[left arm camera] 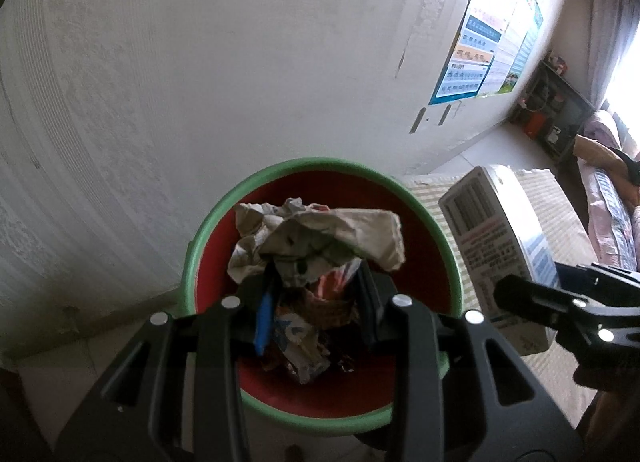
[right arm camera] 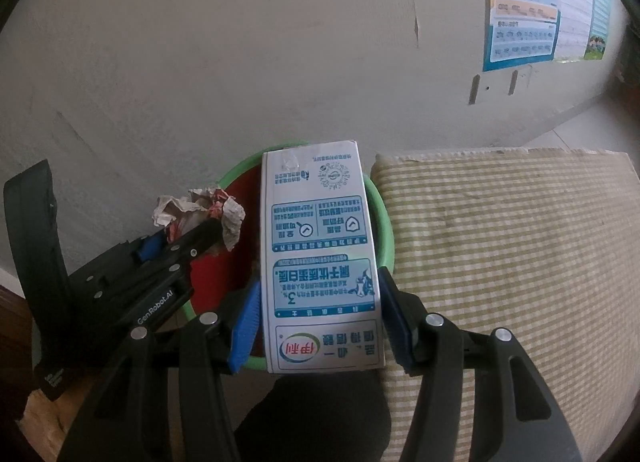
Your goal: Collect trash
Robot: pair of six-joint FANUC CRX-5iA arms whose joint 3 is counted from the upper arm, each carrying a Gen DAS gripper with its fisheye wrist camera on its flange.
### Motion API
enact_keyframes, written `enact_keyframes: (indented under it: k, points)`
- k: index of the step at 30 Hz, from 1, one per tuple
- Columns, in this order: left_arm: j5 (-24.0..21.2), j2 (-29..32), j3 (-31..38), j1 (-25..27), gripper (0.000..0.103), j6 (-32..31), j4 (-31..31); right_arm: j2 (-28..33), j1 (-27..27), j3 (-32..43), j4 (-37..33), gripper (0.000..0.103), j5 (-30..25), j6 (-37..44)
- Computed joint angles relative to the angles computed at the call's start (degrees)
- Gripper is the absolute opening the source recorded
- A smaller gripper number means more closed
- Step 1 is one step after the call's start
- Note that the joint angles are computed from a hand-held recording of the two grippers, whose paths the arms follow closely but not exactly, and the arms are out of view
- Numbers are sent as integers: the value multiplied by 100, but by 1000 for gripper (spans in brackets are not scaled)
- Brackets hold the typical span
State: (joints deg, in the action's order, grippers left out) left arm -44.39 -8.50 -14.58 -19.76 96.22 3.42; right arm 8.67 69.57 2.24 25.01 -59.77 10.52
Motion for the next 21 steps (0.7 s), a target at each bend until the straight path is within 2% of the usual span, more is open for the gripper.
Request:
enact_keyframes:
  k: [1,3,7,13,15,17,20,21]
  points:
    - [-11,-2,32,-15,36,85,-96,7,-3,13,-4,53,30,22]
    - [-30,-13,64,-36,49,259,-229,1,-21,15,-16,54,97,81]
    - [-165,-17,131,-41,50,473,-342,-153,36,-202,178,54,183,-146]
    - [-303,-9,337,-257,51,651,-666,-684,260,-836,525,54,148,-900]
    - [-342,-4,401,-370,59,777,-805,-911,411,-1088,686,54,-44,-1233]
    - [-410,7,461,-473,59,840,-883,-1098,554,-1291,828,54,-214,-1513]
    - [-485,8,546,-682,70,965,-977,-1406,866,-1607,1105,55,-656,-2031]
    - [-462,-7,555,-757,71,965,-961,-1523,998,-1723,1214,62,-857,-2238]
